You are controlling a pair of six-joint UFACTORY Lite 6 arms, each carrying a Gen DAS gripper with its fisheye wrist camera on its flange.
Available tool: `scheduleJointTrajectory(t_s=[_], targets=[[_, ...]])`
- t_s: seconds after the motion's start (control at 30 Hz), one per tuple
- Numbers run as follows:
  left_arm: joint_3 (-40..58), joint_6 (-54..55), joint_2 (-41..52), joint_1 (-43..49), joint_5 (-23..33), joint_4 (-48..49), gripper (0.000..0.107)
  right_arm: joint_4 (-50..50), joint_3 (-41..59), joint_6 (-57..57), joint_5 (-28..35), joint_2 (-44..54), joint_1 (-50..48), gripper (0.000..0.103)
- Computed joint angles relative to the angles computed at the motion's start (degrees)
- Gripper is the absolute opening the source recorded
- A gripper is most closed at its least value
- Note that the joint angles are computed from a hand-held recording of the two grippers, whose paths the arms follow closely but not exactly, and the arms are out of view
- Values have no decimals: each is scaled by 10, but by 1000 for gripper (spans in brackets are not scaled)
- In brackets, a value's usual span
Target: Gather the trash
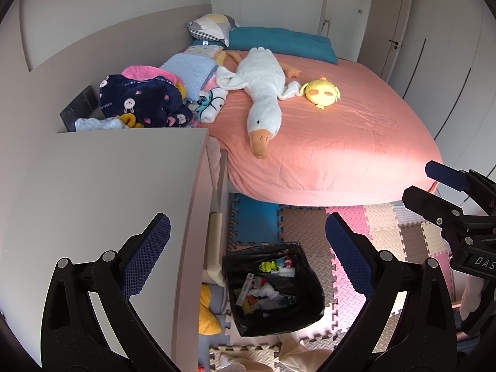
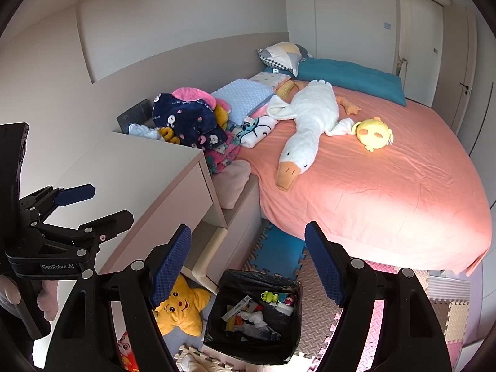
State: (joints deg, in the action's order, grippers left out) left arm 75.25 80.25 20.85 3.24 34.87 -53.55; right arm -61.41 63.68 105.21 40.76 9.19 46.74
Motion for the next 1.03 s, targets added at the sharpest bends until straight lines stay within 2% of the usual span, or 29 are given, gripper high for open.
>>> scheduleJointTrajectory(t_s=[0.37, 0.73, 1.03], targets=[[1, 8, 6, -2, 10, 2, 97, -1, -3, 0, -2, -1, -2, 76], [-38, 85, -15, -6, -7, -58, 97, -4, -12, 4, -5, -6, -4, 76], [-27, 78, -6, -6, -3, -60, 97, -3, -10, 0, -6, -5, -5, 76]])
